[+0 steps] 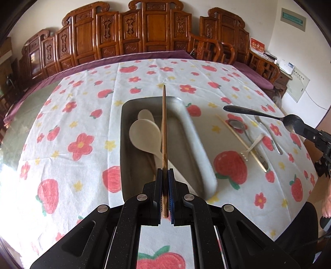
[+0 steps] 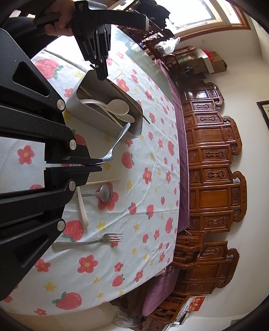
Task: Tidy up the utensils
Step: 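Carry the chopstick into the tray and open the left gripper while the right carries the spoon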
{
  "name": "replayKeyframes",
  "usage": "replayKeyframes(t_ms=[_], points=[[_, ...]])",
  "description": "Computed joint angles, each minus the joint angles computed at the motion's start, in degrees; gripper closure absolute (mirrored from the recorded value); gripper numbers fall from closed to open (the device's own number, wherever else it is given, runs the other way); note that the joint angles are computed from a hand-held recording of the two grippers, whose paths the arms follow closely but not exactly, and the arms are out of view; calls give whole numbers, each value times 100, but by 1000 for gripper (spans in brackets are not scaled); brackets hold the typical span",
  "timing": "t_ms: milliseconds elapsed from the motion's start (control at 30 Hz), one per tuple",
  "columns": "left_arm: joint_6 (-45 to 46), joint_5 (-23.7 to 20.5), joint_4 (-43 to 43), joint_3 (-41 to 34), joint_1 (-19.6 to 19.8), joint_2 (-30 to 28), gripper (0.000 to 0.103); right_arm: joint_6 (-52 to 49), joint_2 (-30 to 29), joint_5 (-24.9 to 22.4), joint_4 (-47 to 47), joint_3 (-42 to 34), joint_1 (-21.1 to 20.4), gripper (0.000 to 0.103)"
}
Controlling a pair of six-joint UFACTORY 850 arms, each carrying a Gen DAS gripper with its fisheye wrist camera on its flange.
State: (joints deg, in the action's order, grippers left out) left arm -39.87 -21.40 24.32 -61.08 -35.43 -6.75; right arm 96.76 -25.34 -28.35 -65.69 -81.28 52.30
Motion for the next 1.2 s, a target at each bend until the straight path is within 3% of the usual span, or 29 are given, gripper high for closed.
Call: replayKeyframes(t_ms=[400,867,967,1067,1200], points=[[833,-114,-800,-280,211,-426,99,-918,-616,-43,675,-935,8,101],[1472,-179,-1268,-204,265,-351,99,-1240,-997,-136,980,-1358,82,101],[1474,-137,-1268,-182,285,-264,96,-1512,-1210,-275,1191,-1658,102,101],[1344,-88,-1138,-117,314,-91,86,-1814,-1486,-454,1450,-2061,119,101],[1111,-110,-802,-11,382,196,86,-2157,-1888,-721,1762,-2651,135,101]])
